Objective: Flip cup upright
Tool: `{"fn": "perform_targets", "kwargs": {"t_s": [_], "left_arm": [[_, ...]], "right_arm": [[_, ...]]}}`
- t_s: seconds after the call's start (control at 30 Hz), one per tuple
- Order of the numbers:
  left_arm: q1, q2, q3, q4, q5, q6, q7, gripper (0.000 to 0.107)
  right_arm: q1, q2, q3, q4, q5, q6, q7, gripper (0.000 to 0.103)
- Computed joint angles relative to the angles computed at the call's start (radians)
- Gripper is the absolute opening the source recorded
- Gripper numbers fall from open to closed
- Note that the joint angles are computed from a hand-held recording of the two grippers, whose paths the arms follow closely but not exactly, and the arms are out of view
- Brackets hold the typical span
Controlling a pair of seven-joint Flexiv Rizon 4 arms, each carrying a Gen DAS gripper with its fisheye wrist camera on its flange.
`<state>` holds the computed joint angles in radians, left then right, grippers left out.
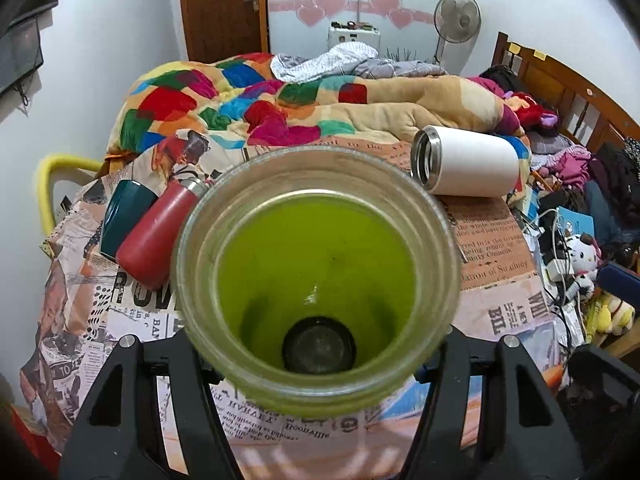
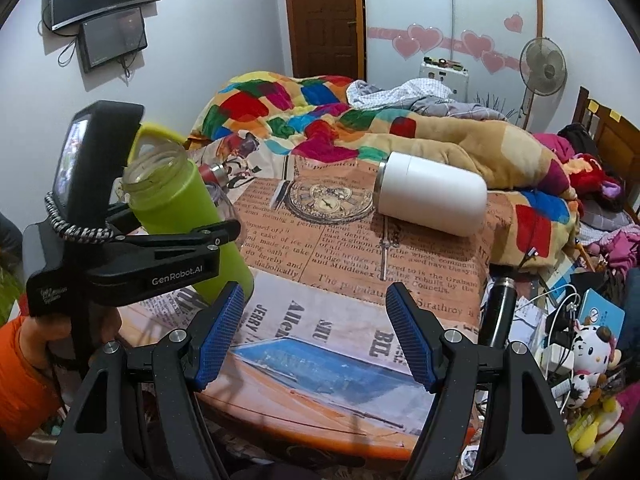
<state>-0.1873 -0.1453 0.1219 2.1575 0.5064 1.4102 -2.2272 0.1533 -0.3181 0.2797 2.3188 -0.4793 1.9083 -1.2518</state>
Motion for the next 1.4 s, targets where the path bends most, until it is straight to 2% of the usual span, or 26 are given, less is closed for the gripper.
{"fn": "perform_targets", "kwargs": {"t_s": [0.1, 0.27, 0.47, 0.63, 0.83, 0.97, 1.07, 1.2, 1.27, 1.4], "left_arm": [[0.004, 0.059, -0.012, 0.034, -0.009, -0.005, 0.028, 0.064], [0.032, 0.238, -0.048, 0.136, -0.024, 0.023, 0.068, 0.065], [0.136, 0.56, -0.144, 0.241, 0.044, 0.012, -0.003, 0.066], [0.207, 0.828, -0.207, 0.308, 0.027, -0.002, -0.012, 0.069], [0.283, 1.05, -0.285, 0.369, -0.019, -0.021, -0.017, 0.077], [0.323, 1.14, -0.327, 0.407, -0.062, -0.024, -0.017, 0.093], [0.34, 1.168, -0.347, 0.425, -0.103, -0.035, -0.001, 0.102], [0.358, 1.224, -0.376, 0.447, -0.157, -0.071, 0.021, 0.103], [0.363, 1.227, -0.379, 0.457, -0.183, -0.067, 0.038, 0.103], [0.371, 1.244, -0.386, 0.47, -0.219, -0.075, 0.055, 0.103]], "right_arm": [[0.011, 0.037, -0.008, 0.022, 0.019, 0.02, -0.004, 0.07], [0.032, 0.126, -0.024, 0.076, 0.053, 0.092, 0.006, 0.07], [0.069, 0.268, -0.047, 0.155, 0.098, 0.222, 0.04, 0.07], [0.117, 0.377, -0.038, 0.207, 0.204, 0.307, 0.014, 0.07], [0.153, 0.436, 0.046, 0.218, 0.407, 0.345, -0.106, 0.07], [0.159, 0.447, 0.126, 0.196, 0.571, 0.332, -0.219, 0.073], [0.154, 0.446, 0.197, 0.162, 0.719, 0.309, -0.342, 0.082], [0.144, 0.452, 0.267, 0.119, 0.898, 0.295, -0.489, 0.101], [0.139, 0.453, 0.294, 0.09, 0.984, 0.287, -0.56, 0.103], [0.169, 0.469, 0.258, 0.106, 0.97, 0.273, -0.545, 0.103]]}}
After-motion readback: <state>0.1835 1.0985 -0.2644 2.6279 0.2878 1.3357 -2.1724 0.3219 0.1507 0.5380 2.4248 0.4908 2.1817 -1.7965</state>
